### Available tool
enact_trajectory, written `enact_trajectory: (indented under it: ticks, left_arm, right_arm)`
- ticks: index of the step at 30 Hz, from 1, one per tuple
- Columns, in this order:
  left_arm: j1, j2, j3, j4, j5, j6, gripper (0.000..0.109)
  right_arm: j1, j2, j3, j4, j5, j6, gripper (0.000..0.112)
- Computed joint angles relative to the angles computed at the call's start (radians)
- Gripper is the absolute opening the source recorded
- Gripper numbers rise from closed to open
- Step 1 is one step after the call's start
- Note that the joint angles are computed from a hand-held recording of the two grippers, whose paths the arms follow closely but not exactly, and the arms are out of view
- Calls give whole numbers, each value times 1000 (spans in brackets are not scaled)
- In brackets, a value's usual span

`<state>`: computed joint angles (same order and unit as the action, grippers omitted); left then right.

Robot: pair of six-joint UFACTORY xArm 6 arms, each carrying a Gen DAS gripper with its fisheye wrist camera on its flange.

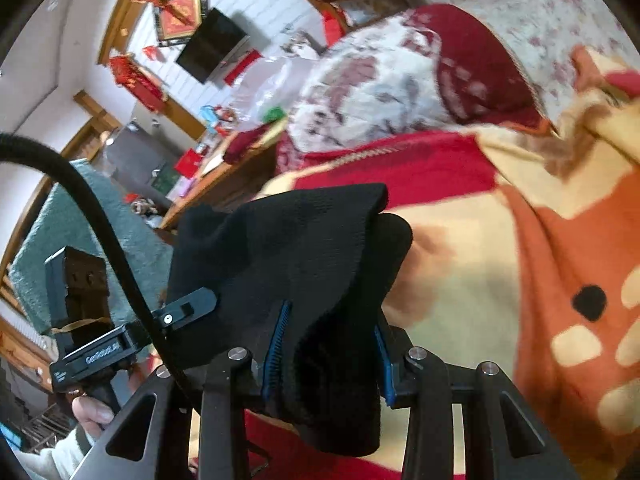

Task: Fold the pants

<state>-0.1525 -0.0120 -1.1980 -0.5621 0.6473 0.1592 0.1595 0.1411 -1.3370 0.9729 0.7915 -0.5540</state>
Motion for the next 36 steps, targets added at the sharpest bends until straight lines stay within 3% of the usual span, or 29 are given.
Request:
enact_trajectory:
  ticks: [2,3,6,11,16,27,31,36]
  left_arm:
    - [-25,2,36,103,-72,-63,51]
    - [-32,1,48,140,-95,-84,55]
    - [-24,5,41,127,-80,-94,64]
    - [6,1,25,89,-12,-129,67]
    - [-2,-66,67,207,-33,-221,67]
    - [-36,-185,121,394,-55,-379,67]
    - [-64,-227,138,516,-50,-483,67]
    - [-101,-271,156,636,-46,-584,67]
  right_arm:
    - [-6,37,-6,-77,-12,49,39]
    - [-5,57,-11,-121,-16,82,48]
    - [2,48,8,-168,-64,105,61]
    - [13,-5,40,-280,-84,151,62]
    - [27,-102,122,-366,-147,209,62]
    - [75,-216,188,-427,-177,279,62]
    - [100,-264,224,-546,-211,376,62]
    - [113,-314,263,-599,-229,432,62]
